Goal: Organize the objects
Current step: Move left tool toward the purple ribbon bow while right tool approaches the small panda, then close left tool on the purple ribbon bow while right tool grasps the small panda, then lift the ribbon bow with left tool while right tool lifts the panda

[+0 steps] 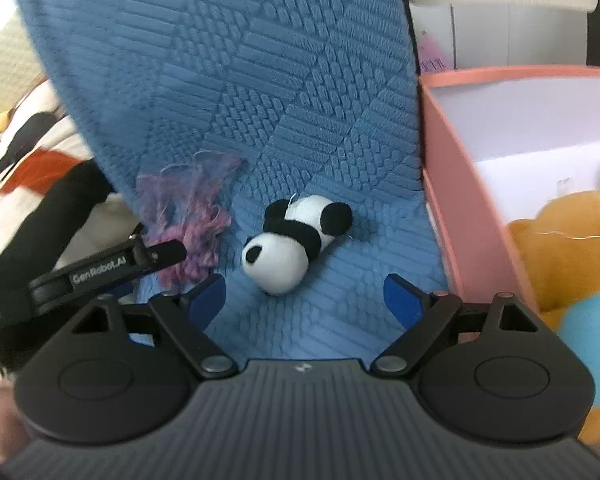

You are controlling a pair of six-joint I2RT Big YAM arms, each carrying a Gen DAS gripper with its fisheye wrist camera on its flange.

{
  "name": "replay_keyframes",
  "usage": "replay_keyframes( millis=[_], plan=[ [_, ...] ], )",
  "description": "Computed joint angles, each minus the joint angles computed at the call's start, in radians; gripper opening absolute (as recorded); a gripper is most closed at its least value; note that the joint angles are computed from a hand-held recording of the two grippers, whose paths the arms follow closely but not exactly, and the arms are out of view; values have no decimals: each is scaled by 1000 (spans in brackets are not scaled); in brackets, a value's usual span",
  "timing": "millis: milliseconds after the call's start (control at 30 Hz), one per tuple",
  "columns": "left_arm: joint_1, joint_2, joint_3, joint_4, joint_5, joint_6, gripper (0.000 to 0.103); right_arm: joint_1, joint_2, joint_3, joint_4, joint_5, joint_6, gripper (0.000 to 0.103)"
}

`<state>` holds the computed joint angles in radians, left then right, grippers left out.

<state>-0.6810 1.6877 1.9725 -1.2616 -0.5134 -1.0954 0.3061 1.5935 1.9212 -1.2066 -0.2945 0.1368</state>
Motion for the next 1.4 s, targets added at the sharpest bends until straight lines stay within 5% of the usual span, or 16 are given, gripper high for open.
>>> replay_keyframes(
  millis=[133,500,733,1033,1400],
  plan=[
    [43,14,-13,4,67,0,97,28,76,55,-5,13,92,88],
    [74,98,65,-114,68,53,94,68,214,158,-26,14,218,79],
    [71,156,140,-191,16,95,70,70,263,205,-63,-2,254,70],
    [66,136,125,-145,22,52,31,60,230,183,-68,-18,188,67],
    [10,70,47,-42,58,-40,24,22,120,116,-101,-56,-14,67]
  ],
)
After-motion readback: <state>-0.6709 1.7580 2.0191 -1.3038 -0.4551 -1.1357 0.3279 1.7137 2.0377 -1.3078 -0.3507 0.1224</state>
